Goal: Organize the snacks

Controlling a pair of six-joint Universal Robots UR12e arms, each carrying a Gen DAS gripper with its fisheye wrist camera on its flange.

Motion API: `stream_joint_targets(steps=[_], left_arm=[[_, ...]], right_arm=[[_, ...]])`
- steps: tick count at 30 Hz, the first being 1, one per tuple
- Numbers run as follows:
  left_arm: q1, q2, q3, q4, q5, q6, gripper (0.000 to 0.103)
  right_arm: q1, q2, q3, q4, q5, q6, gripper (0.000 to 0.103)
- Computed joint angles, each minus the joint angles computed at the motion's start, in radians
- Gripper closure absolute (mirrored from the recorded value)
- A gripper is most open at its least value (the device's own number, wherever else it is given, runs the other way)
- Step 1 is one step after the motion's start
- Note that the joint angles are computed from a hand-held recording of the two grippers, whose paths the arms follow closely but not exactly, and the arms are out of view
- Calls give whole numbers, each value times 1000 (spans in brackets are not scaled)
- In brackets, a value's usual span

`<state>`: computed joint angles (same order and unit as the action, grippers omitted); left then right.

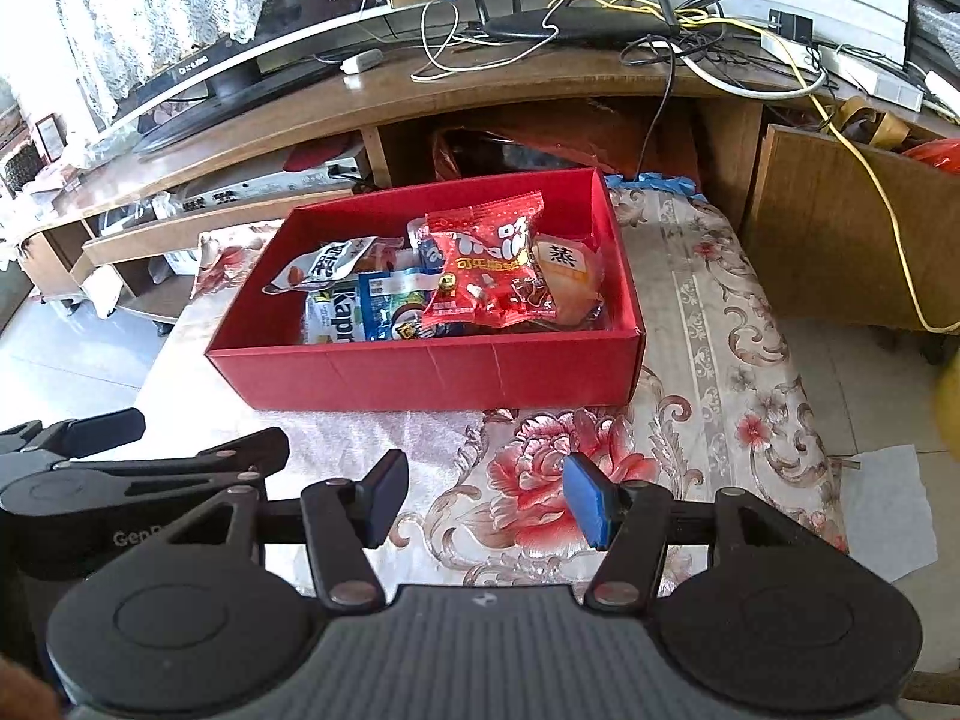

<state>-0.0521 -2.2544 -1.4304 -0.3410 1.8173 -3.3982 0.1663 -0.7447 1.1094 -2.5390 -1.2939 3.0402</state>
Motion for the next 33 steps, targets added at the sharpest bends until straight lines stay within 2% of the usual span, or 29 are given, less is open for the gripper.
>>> stream_joint_targets(steps=[4, 9, 14, 19, 26, 33], left_arm=[[-3, 14, -20, 8, 8, -13, 0], [3, 33, -50, 31, -27, -50, 1], [-3, 38, -62, 43, -3, -41, 0], [-3, 48, -81, 54, -14, -55, 0], [-10, 55, -99, 81, 17, -49, 0], [-10, 61, -112, 93, 18, -45, 0]], right_arm=[[-2, -15, 26, -16, 13, -5, 54], [-7, -35, 59, -42, 40, -8, 55], [-8, -46, 79, -51, 46, -18, 54], [-10, -57, 100, -61, 53, -23, 54], [-10, -67, 117, -69, 59, -32, 55], [-11, -74, 131, -74, 67, -40, 54]])
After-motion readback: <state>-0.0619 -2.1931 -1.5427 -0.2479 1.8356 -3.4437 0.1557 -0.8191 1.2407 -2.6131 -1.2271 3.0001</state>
